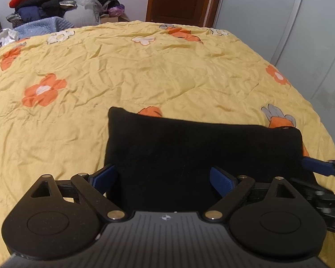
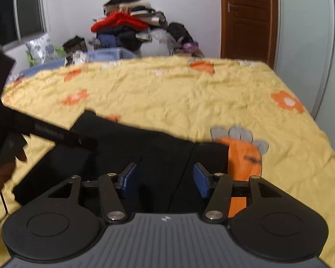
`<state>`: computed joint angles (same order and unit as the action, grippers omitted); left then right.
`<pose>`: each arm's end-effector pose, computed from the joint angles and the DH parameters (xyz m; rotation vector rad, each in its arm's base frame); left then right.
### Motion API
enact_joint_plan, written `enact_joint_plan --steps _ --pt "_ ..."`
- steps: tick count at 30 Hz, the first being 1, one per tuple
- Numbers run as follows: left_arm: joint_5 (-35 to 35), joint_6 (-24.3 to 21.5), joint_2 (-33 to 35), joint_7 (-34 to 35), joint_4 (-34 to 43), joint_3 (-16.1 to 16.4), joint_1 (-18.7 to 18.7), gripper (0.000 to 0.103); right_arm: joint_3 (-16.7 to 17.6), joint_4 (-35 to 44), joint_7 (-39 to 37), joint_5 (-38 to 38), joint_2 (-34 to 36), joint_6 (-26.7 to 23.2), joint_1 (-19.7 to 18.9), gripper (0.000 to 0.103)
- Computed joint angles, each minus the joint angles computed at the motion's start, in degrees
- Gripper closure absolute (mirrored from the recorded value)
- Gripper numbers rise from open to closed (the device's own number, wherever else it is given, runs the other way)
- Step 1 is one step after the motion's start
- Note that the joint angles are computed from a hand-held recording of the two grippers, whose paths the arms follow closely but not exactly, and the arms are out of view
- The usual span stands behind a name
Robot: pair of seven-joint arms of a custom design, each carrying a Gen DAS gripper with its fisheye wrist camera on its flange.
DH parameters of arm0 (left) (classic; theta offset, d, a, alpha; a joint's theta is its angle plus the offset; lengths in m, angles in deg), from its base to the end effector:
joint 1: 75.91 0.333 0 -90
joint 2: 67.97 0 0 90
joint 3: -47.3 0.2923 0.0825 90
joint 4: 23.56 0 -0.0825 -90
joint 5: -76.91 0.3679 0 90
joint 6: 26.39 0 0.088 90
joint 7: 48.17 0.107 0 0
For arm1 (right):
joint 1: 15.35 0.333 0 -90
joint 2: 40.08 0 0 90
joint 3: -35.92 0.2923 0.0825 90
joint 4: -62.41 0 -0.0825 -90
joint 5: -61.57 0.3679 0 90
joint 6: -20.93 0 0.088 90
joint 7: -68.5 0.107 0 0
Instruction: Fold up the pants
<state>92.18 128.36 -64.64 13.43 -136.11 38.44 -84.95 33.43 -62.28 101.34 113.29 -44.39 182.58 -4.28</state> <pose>0.5700 -0.1917 0.5050 -1.8376 1.8648 -0.7622 0.5463 0.0425 0.4769 -1.9284 1.3055 -0.5094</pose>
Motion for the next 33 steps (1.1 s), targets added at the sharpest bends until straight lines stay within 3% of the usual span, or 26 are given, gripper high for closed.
enact_joint_plan --steps 2,4,6,8,11,15,18,22,24,26,29,33 --pt "1.04 -0.39 -1.33 -0.56 -1.28 0.06 0.00 0.011 -0.02 0.28 0.32 0.67 0.38 0.26 0.02 0.047" --pt "0.84 0.44 -3.18 -0.34 -3.51 0.02 0.54 0.010 -1.01 1.46 -2.36 7.59 0.03 -2.40 -0.22 0.042" --pt "-0.94 2.09 -5.16 0.75 -6.15 0.04 1.45 0.010 -2.07 2.53 -4.46 12.97 -0.01 -5.71 -1.34 0.022" --pt "-10.97 4.87 -7.32 8.87 -9.60 0.64 1.80 0.007 -2.78 4.09 -1.64 11.54 1.25 -9.59 -3.44 0.019" --pt "-35.60 4.55 -8.89 28.43 -12.05 3.18 0.16 0.007 -3.84 8.81 5.01 6.70 5.79 -19.98 -7.85 0.018" --pt "-57.94 2.55 -8.91 44.98 -12.50 4.56 0.32 0.005 -3.51 15.13 1.92 11.36 10.55 -36.40 -14.07 0.017" --pt "-64.09 0.26 -7.45 50.03 -10.30 3.84 1.37 0.005 -1.76 20.34 1.32 12.35 14.72 -45.30 -17.15 0.017" --pt "-62.33 0.63 -5.35 51.26 -8.15 1.29 1.85 0.009 1.10 24.71 1.78 11.47 17.83 -47.77 -18.07 0.017" --pt "-50.46 6.06 -4.85 43.03 -9.27 -0.50 1.68 0.029 2.08 24.25 1.09 10.74 17.33 -45.65 -17.61 0.018" --pt "-39.43 9.75 -4.55 34.43 -10.38 -1.12 1.94 0.060 2.56 22.98 0.66 10.58 16.37 -43.21 -17.09 0.022" --pt "-45.68 11.18 -4.88 37.35 -11.03 -0.57 1.64 0.078 2.40 20.66 1.78 10.59 14.95 -39.81 -16.58 0.056" --pt "-55.51 12.83 -6.31 42.53 -12.31 -0.08 1.19 0.086 2.14 19.45 3.07 12.82 14.74 -39.54 -17.16 0.068"
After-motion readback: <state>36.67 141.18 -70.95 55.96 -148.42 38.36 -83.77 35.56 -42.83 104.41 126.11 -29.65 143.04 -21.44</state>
